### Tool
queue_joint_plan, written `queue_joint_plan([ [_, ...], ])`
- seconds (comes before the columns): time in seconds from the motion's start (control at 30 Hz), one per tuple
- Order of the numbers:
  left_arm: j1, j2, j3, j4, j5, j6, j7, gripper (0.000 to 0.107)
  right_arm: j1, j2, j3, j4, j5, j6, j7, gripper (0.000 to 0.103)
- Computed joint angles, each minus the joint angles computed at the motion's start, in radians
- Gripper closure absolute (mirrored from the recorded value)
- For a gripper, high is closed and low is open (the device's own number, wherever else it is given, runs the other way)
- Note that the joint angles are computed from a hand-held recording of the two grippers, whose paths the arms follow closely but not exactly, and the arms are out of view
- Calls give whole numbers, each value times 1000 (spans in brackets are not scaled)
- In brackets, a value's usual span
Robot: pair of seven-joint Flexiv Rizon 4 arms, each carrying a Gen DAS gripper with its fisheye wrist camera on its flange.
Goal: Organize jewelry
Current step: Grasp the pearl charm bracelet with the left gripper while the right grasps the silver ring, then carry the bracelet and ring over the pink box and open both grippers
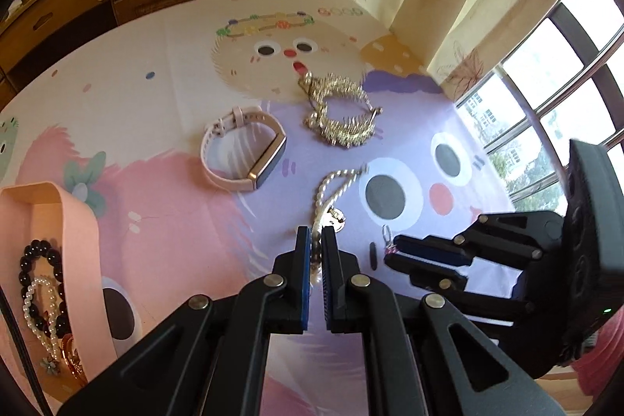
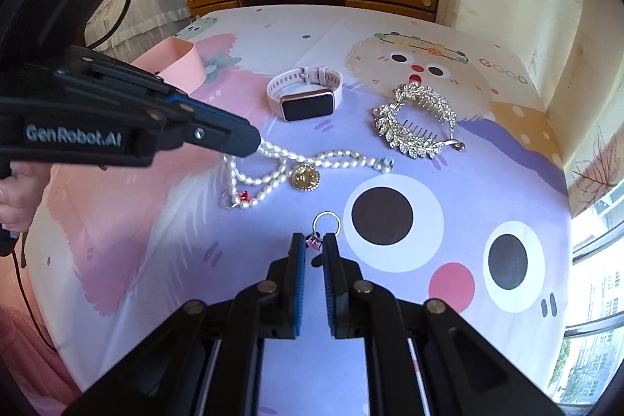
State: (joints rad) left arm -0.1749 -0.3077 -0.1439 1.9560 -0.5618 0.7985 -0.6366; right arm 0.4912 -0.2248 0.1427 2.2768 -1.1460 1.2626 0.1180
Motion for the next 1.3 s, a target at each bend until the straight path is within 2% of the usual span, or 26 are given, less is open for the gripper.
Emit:
queue_joint_plan([
  [0.13, 11, 33, -3, 0, -45, -8, 28, 104, 9, 14, 5, -12, -1, -23, 24, 94],
  [0.27, 27, 75, -3, -3, -152, -48, 89, 104, 17, 29, 18, -29, -4, -62, 43, 95],
  [0.4, 31, 113, 9, -16, -243, -64, 160, 104, 36, 37, 42, -70, 47, -134, 9, 95],
  [0.63, 63, 158, 61, -47, -299, -120, 163, 104, 72, 38, 54, -168, 69, -227, -54, 95],
  [0.9, 108, 182, 100, -58, -348, -104, 232, 104, 117, -26, 36, -310, 33, -263, -83, 94],
  [1.03, 134, 179, 113, -58, -364, -79, 284, 104, 146, -78, 27, -386, 62, -268, -123, 94],
  [1.3, 199, 138, 131, -89, -335, -99, 288, 104, 205, -167, -17, -507, 79, -237, -173, 94],
])
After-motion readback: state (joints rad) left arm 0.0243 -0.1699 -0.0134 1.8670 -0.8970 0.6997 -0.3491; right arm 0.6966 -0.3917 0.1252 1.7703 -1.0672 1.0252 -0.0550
